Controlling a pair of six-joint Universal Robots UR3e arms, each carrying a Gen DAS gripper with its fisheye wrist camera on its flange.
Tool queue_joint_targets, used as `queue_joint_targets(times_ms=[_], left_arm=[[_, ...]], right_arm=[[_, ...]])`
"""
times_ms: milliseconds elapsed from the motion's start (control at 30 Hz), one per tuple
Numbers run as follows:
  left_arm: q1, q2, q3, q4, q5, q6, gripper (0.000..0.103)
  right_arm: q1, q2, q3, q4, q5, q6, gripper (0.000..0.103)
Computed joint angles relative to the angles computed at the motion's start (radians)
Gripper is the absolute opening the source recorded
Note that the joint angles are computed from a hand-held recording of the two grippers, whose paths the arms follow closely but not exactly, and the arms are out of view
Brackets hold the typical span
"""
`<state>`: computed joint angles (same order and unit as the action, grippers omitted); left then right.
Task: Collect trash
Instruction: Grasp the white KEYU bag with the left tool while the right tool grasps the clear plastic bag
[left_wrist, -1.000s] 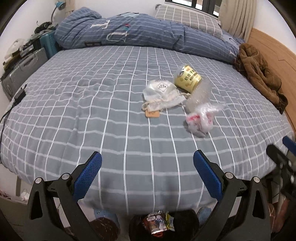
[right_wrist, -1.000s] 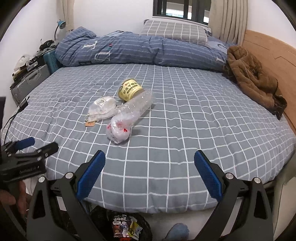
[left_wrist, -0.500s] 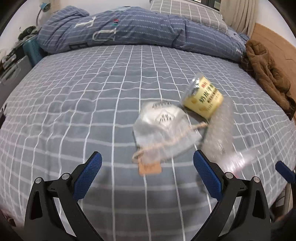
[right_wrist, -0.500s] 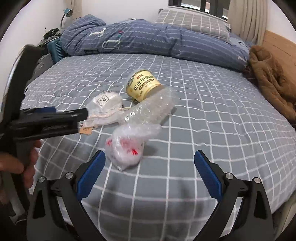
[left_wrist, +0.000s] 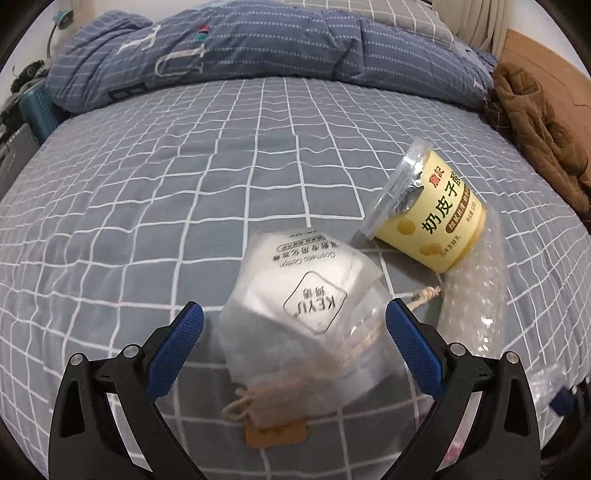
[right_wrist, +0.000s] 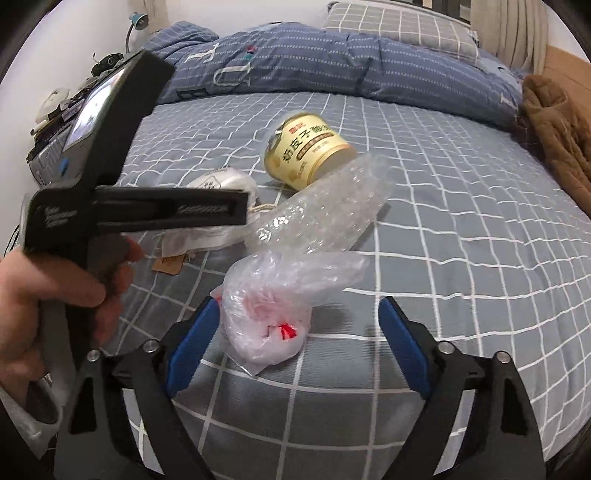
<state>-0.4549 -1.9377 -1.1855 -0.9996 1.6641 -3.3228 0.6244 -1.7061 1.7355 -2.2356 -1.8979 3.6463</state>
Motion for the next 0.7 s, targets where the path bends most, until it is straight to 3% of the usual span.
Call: queue_joint_targets(times_ms=[100,233,433,700], left_arm=[[0.010,-0.021,0.016,-0.003,-0.021,-0.007,0.094],[0.020,-0.045,0.034,-0.010,-0.042,0.003,0.082],[0.013,-0.057,0.035,-0.004,-0.020,0.012,0.069],[0.012,-0.050,0.023,-0.004,-0.015,0.001,0.058]], right_arm=[[-0.011,0.007,0.007,-0.008,0.021,-0.002,0.075],[-0.024,0.010,0.012,-0.026,0.048,-0.009,0.068],[-0.023,0.016,0.022,-0.041,0.089,-0.026,0.046],[-0.010,0.017,0.032,-0.048,0.078,0.000,0.043]])
